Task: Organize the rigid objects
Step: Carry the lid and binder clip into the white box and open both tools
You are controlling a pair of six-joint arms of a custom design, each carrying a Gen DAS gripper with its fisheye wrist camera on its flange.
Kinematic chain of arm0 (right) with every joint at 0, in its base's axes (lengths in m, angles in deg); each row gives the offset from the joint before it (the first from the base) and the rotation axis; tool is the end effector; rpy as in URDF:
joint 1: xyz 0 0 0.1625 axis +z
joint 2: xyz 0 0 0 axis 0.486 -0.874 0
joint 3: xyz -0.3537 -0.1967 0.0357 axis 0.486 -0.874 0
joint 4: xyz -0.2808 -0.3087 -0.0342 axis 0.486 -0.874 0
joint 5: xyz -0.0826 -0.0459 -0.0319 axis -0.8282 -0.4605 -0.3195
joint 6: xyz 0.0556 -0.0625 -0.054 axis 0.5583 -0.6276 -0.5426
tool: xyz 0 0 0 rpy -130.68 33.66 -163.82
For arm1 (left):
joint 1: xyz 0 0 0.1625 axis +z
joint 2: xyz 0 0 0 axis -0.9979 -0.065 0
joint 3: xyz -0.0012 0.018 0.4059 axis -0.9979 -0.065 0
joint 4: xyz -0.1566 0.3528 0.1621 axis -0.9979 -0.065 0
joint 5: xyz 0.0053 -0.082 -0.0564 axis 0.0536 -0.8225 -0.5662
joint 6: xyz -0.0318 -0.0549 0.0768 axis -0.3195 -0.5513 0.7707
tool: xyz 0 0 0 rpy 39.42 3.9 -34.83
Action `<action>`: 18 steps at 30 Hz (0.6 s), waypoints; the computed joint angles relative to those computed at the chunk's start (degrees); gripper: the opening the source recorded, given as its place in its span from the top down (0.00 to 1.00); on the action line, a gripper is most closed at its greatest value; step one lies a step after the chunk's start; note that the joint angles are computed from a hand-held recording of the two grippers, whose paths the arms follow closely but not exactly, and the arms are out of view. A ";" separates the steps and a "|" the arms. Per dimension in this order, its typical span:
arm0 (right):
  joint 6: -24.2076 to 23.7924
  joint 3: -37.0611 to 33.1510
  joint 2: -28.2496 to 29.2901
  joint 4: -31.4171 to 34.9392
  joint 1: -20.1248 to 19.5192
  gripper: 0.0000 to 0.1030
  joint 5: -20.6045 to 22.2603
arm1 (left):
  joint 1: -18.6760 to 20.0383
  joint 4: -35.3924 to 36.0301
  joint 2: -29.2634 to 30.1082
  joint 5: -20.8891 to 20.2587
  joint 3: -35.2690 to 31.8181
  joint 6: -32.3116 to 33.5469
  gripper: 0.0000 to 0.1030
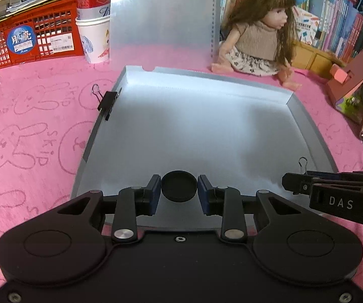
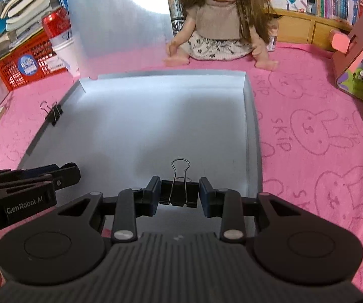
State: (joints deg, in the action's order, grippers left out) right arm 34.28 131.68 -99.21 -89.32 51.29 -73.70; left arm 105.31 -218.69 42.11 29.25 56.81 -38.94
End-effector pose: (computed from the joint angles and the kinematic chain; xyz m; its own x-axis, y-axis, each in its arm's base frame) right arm 0.0412 -0.3640 0.3027 -0.8004 -0.1808 0.5715 -0.4344 0.8320 -0.3452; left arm -0.3584 -0.3455 -0.0324 -0.7797 -0.0634 -0.6230 0.3579 0.7713 -0.5264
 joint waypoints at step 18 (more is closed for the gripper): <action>-1.72 0.44 -0.06 -0.32 -0.95 0.60 0.37 | 0.12 -0.26 0.45 -0.41 0.23 1.17 0.66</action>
State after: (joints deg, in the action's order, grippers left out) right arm 32.57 132.12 -99.27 -89.64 50.34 -73.33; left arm 105.43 -218.95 42.56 28.83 57.04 -37.76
